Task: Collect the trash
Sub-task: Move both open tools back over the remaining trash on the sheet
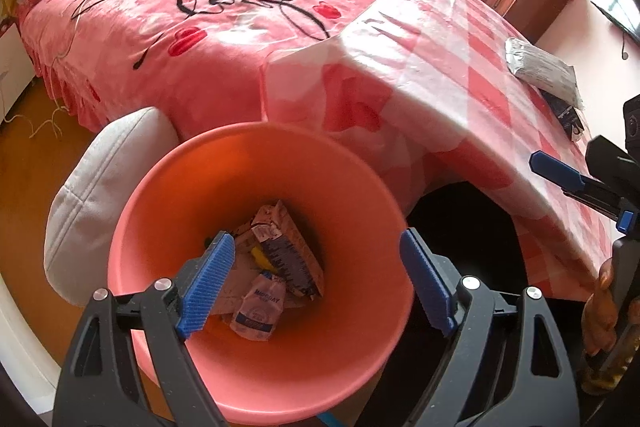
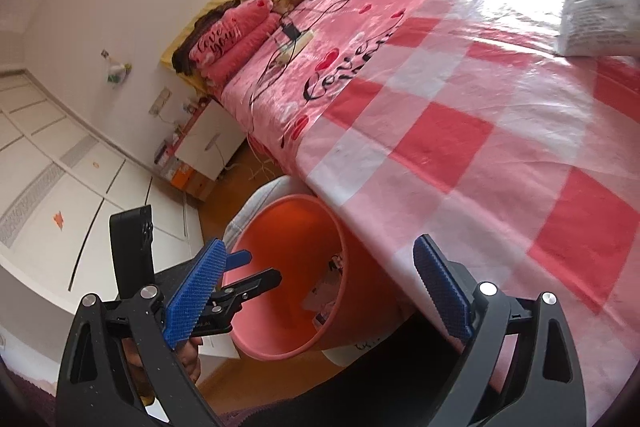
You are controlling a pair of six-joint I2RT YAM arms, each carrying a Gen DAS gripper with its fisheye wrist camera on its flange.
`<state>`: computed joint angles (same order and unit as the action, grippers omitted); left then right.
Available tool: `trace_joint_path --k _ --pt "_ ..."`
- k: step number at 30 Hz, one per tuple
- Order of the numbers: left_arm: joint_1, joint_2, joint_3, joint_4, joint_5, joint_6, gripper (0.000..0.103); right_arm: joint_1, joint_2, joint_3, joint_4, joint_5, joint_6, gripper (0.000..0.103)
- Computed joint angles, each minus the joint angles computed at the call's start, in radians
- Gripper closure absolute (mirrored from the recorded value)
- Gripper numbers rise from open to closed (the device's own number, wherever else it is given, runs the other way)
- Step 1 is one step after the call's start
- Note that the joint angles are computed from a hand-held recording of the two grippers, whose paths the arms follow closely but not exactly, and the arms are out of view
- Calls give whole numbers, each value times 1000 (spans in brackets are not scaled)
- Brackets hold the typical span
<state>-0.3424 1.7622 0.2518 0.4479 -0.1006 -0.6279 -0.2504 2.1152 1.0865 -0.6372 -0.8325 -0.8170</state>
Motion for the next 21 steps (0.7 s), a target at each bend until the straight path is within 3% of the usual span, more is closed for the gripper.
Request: trace_joint_path --k 21 --pt "-225 -32 249 -286 -134 -48 15 -195 112 189 -191 -129 -106 8"
